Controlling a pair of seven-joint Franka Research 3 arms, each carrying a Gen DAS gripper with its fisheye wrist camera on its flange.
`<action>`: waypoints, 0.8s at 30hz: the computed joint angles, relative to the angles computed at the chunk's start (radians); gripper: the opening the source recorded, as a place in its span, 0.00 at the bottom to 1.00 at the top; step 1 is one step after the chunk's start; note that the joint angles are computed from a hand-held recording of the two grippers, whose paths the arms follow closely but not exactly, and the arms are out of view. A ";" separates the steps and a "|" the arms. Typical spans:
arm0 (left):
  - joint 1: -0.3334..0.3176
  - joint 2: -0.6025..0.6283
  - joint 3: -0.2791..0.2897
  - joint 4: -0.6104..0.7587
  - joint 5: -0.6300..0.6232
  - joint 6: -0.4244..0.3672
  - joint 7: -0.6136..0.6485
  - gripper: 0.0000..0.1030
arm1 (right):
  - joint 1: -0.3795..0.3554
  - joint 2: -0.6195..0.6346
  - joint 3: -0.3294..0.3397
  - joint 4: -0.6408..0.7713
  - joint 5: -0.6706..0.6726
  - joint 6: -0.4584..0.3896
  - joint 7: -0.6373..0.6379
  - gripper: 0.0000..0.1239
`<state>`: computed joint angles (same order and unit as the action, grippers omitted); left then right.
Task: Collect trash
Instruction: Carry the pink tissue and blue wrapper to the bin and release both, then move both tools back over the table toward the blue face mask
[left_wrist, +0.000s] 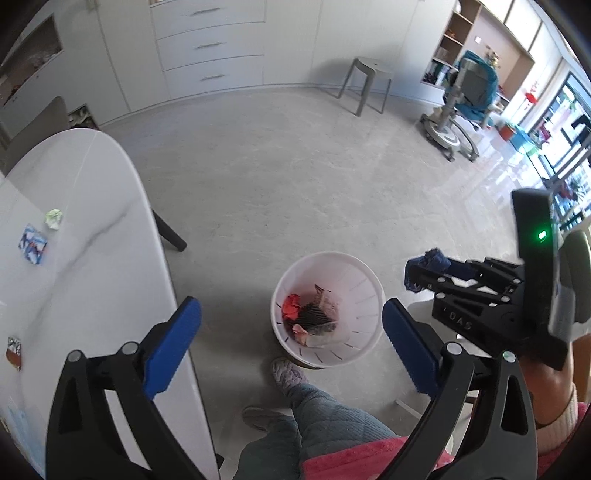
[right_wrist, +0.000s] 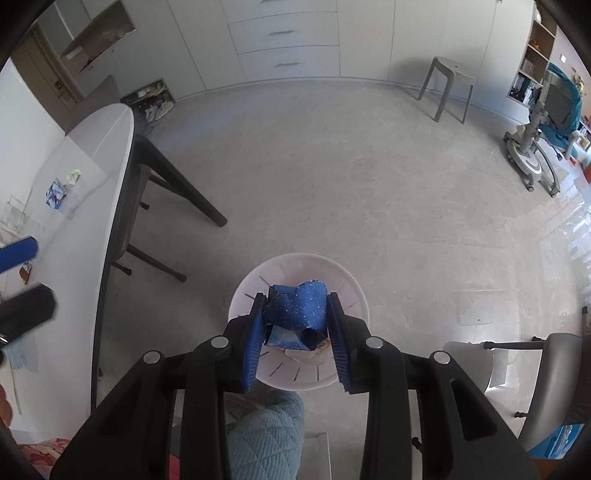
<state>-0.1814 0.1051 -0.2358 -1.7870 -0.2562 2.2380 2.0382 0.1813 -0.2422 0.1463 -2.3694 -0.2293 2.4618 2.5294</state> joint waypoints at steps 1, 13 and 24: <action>0.004 -0.004 0.005 -0.001 0.005 0.004 -0.010 0.92 | 0.005 0.017 -0.001 0.007 0.010 0.000 -0.009 0.33; 0.043 -0.016 0.034 0.001 0.033 0.027 -0.099 0.92 | 0.041 0.089 -0.007 0.145 -0.048 -0.082 0.007 0.77; 0.115 -0.091 0.094 -0.051 0.065 0.100 -0.185 0.92 | 0.125 0.248 -0.017 0.430 -0.093 -0.117 -0.094 0.81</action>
